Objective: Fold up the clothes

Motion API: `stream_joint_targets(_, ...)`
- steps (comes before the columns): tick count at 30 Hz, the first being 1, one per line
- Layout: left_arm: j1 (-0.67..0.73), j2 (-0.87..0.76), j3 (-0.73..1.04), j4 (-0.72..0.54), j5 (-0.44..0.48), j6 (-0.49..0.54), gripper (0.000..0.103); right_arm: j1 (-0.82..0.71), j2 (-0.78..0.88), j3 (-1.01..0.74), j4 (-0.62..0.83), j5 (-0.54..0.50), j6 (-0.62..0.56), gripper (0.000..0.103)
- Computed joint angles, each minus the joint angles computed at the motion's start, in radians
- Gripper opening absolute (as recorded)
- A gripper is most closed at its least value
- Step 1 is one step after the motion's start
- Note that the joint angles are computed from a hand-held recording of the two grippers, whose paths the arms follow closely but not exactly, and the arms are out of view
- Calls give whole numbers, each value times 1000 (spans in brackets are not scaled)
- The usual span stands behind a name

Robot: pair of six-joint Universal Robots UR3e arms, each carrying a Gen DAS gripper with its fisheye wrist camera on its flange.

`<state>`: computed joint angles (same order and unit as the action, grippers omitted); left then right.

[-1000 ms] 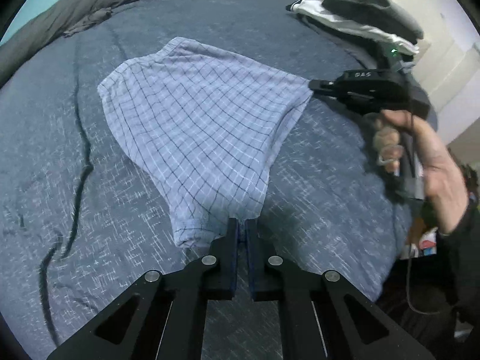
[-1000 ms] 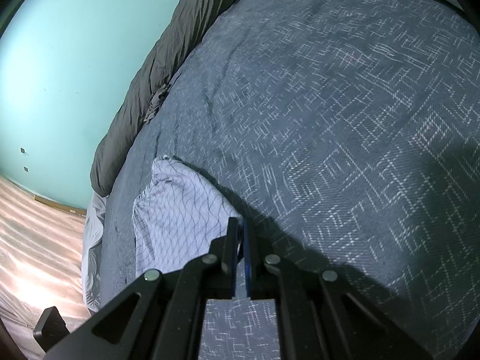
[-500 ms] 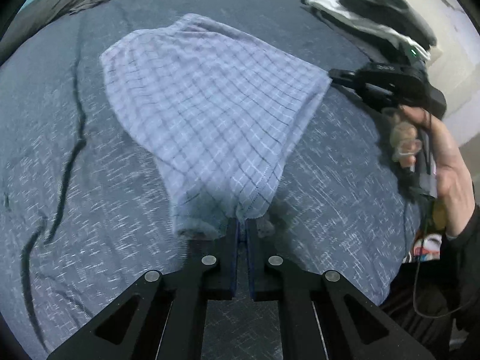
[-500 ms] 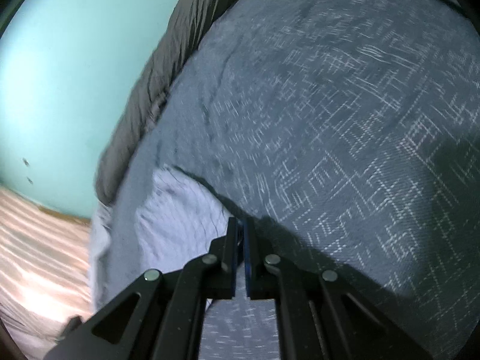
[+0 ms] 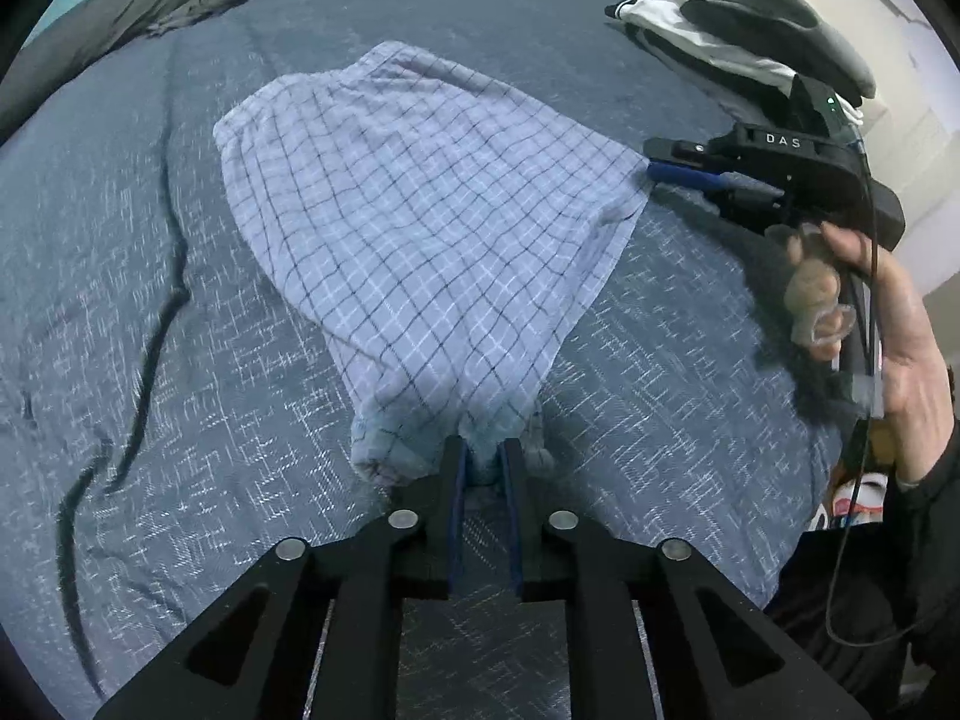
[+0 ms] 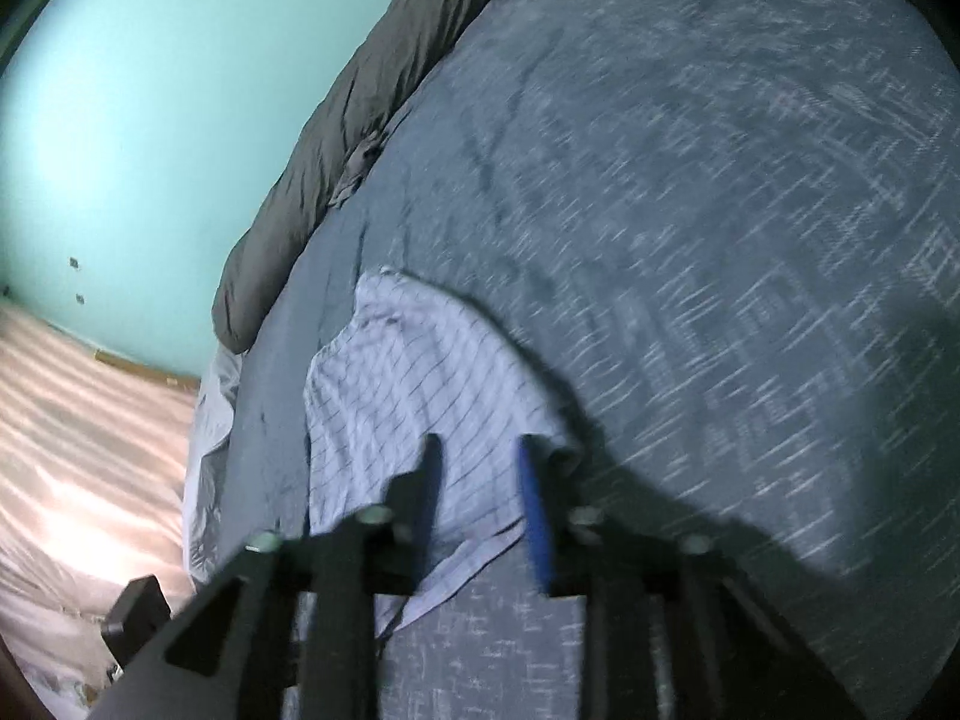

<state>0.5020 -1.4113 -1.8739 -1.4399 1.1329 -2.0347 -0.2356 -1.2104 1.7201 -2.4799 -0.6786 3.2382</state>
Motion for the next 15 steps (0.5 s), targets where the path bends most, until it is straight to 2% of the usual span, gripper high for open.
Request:
stream_joint_targets(4,14,5,45,-32,-53,-8,23,15,1,0,13,55,-38,31)
stream_joint_targets(7,-31,-41,85,1,-66,-62,23,61,21,-43,76,29,-88,31)
stream_joint_targets(9,-77,-75,82,52,-47,-95,23,97,49,-89,154,-12,-139,31)
stream_joint_targets(11,-108,-96,66,97,-31,-128,23,135,74,-129,186,-91,-141,30)
stream_joint_targets(15,-143,-119,35,160,-17,-172,23,146,53,-137,183,-144,-138,27)
